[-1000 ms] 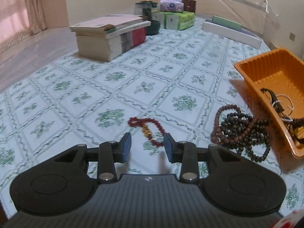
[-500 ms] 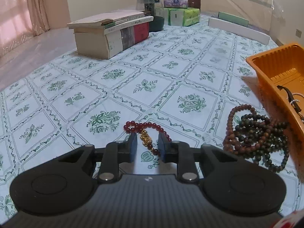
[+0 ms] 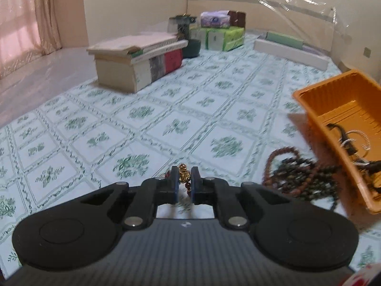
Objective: Organize jewelry
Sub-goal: 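Carry the red bracelet into the tray and release it with the left gripper while the right holds the tray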
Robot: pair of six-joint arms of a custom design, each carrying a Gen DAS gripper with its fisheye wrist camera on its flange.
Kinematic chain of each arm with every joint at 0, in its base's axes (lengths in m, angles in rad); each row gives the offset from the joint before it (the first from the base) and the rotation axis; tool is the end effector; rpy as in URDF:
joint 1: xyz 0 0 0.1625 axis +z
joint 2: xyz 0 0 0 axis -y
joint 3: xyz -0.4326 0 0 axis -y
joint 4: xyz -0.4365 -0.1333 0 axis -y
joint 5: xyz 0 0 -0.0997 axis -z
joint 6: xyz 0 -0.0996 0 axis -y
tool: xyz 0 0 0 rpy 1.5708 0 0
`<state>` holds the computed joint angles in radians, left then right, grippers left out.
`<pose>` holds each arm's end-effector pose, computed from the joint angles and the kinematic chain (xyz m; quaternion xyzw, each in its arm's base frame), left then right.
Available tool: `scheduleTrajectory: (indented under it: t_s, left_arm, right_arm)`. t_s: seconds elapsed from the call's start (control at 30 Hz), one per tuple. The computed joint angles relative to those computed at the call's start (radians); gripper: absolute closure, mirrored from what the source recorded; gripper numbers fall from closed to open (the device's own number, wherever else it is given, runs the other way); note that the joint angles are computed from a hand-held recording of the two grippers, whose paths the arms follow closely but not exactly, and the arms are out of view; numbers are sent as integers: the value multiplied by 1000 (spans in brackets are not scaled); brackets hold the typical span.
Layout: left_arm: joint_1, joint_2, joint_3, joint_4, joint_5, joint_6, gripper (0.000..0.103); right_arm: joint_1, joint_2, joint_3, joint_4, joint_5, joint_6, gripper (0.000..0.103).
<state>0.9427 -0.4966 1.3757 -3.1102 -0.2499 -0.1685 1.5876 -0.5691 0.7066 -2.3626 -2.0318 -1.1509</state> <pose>-0.2563 -0.7440 0.0741 -0.0235 0.7727 -0.4611 0.4356 0.1046 -0.9286 0.3257 0.4469 -0.8097 0.1477 0.3505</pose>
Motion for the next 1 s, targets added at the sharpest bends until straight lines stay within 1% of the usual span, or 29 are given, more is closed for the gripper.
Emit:
scheduleTrajectory:
  t_s: [0.27,0.43,0.57,0.7,0.87,1.0]
  left_arm:
    - [-37,44,-93,-153,-63,212,95]
    - [-52,74,-177,-174,-128,313,95]
    - [-55,94,-242,-155,-223,343,95]
    - [-53,114,-303,-101,-335,343,95]
    - [-41,159,-404,10,-466,328,95]
    - [-32,204,-484,96,-535,312,95]
  right_arm:
    - [-1,0,2,-3,2,-2,99]
    - [-2,-1,3,-3,2,-1,99]
    - [-2,-1,3,-4,2,-2,99]
    - [-2,-1,3,-3,2,-2,99]
    - [-4,0,1,-1,3,0,99]
    - [-2,6,-6,3,2,7,99]
